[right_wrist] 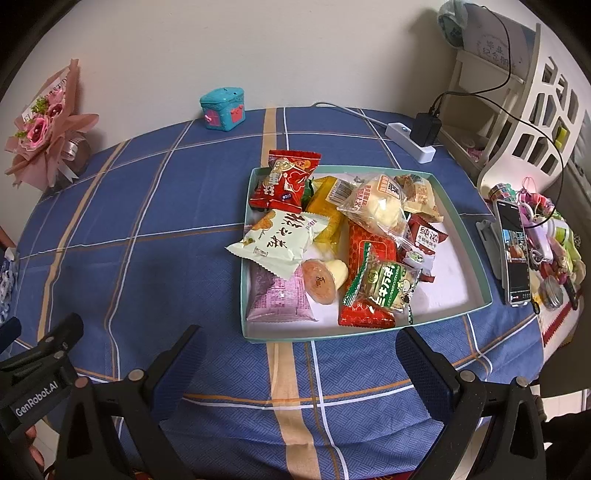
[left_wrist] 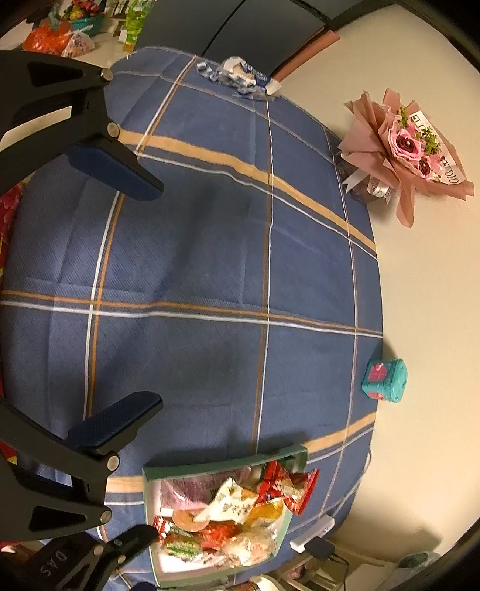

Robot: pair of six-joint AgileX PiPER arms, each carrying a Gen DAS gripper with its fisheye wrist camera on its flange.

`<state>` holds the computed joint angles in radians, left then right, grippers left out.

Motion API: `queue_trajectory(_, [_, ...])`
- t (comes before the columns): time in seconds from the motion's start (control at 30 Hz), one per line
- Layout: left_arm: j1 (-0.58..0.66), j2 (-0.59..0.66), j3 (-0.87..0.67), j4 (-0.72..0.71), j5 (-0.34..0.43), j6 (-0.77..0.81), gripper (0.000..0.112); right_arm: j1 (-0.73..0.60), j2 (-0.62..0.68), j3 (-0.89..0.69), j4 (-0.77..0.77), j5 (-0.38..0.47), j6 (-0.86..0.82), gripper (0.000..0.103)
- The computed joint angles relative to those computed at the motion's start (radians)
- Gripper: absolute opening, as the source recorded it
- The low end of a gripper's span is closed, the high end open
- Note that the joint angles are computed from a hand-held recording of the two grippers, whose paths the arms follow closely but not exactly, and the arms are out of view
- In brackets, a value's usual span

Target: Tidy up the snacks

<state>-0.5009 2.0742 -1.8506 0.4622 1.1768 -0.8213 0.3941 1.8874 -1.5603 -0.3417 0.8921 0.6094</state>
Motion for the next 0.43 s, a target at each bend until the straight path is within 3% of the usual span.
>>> queue_trajectory(0.1, [0.009,-0.028,0.037,-0.044,-0.057,0.006,0.103,0.000,-0.001,0.001,0.000,-0.001,0.000,0.103])
queue_trajectory(0.2, [-0.009,-0.001,-0.006,-0.013,0.014,-0.021,0.103,-0.001,-0.002,0.002,0.000,-0.003,0.001,0.103])
queue_trajectory(0.43, [-0.005,0.005,-0.018,-0.019,0.017,-0.006,0.103,-0.001,-0.005,0.008,0.000,-0.008,-0.003,0.103])
